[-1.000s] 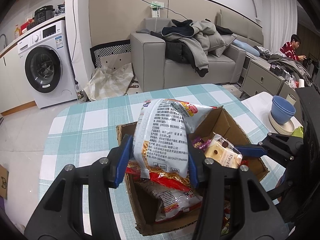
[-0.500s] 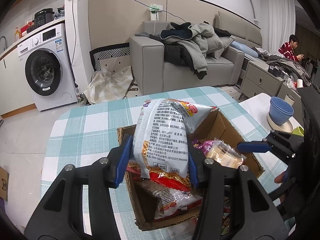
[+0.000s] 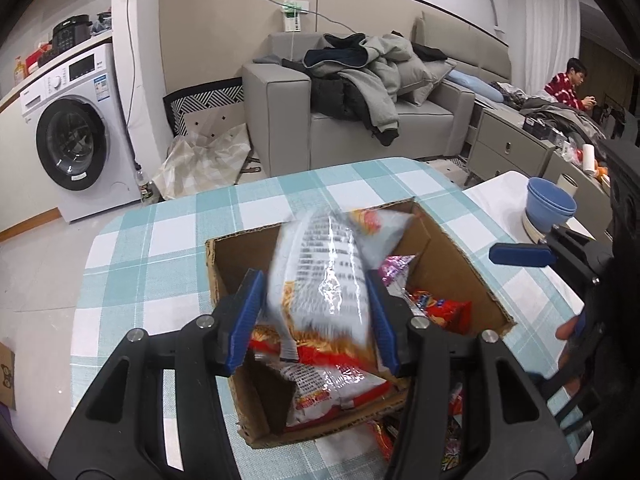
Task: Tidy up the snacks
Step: 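Withdraw both tools from the box toward the remaining snacks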
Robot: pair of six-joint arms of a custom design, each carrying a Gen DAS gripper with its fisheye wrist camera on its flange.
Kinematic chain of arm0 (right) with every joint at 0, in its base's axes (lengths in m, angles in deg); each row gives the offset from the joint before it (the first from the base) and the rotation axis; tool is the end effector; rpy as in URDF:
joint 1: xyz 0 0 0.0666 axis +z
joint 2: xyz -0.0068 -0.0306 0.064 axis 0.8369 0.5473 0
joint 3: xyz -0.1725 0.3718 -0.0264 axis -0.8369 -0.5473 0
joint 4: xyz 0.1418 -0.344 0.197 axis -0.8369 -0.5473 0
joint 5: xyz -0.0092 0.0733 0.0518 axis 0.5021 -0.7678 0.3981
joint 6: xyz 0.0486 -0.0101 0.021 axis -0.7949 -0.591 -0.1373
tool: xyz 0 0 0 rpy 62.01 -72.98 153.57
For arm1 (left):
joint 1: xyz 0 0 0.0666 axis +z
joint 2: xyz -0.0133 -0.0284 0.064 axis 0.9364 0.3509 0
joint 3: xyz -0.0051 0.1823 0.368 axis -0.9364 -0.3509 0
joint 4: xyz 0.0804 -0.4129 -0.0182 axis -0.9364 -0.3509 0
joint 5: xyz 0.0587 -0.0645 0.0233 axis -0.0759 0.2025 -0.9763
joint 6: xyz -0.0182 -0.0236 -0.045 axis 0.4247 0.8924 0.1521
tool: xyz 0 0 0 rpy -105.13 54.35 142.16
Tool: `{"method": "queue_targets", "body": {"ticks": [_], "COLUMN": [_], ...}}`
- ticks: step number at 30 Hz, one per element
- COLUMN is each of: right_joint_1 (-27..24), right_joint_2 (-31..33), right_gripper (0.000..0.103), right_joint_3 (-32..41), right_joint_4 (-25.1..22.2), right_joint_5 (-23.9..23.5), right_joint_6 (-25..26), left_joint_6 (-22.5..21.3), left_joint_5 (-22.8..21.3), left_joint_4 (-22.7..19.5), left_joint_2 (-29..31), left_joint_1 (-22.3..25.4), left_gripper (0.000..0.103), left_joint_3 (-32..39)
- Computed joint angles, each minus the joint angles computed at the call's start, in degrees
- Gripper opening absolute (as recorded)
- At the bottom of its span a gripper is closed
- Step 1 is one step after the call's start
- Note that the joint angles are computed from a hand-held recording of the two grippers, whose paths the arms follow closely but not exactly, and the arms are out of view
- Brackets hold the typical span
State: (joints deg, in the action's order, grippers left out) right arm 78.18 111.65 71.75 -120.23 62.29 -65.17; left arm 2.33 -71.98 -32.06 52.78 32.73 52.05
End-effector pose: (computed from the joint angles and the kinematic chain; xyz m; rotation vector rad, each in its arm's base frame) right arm 0.5802 0.2389 0.3556 -0.9128 2.1889 0.4396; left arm 0.5699 -0.4059 0.3917 -0.0492 2.2586 -0.0456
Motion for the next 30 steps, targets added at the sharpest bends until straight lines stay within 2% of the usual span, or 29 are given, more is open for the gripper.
{"method": "queue_targets", "body": {"ticks": [1, 3, 5, 9, 20, 30], "right_joint_1": [-0.2, -0.5, -0.7, -1.1, -2.2, -3.5], "right_joint_2": [-0.1, -0.6, -1.1, -2.4, -6.9, -10.4], "right_gripper": [0.102, 0.102, 0.103, 0.103, 0.103, 0.103], "right_joint_3": [-0.1, -0.5, -1.0, -2.6, -7.5, -12.8], "right_joint_4": [0.0, 0.4, 0.6, 1.6, 3.9, 4.3], "right_joint_5": [-0.1, -0.3, -0.3, -0.7, -2.1, -1.2], "right_joint_6": [-0.2, -0.8, -1.2, -2.7, -6.6, -10.0], "left_joint_6": [0.1, 0.7, 1.4, 3.7, 8.1, 11.5], "left_joint_5": [-0.3, -0.5, 0.9, 1.5, -1.4, -4.4], "left_joint_4": [0.2, 1.1, 2.0, 2.1, 1.2, 1.0], "left_joint_2": [-0.3, -1.2, -2.4, -4.5, -8.8, -11.2], "left_joint_1": [-0.2, -0.5, -0.7, -1.5, -4.9, -8.2], "left_gripper": [0.072, 0.092, 0.102, 0.102, 0.102, 0.102], "left_joint_3": [-0.2, -1.4, -2.8, -5.3, -11.0, -14.8]}}
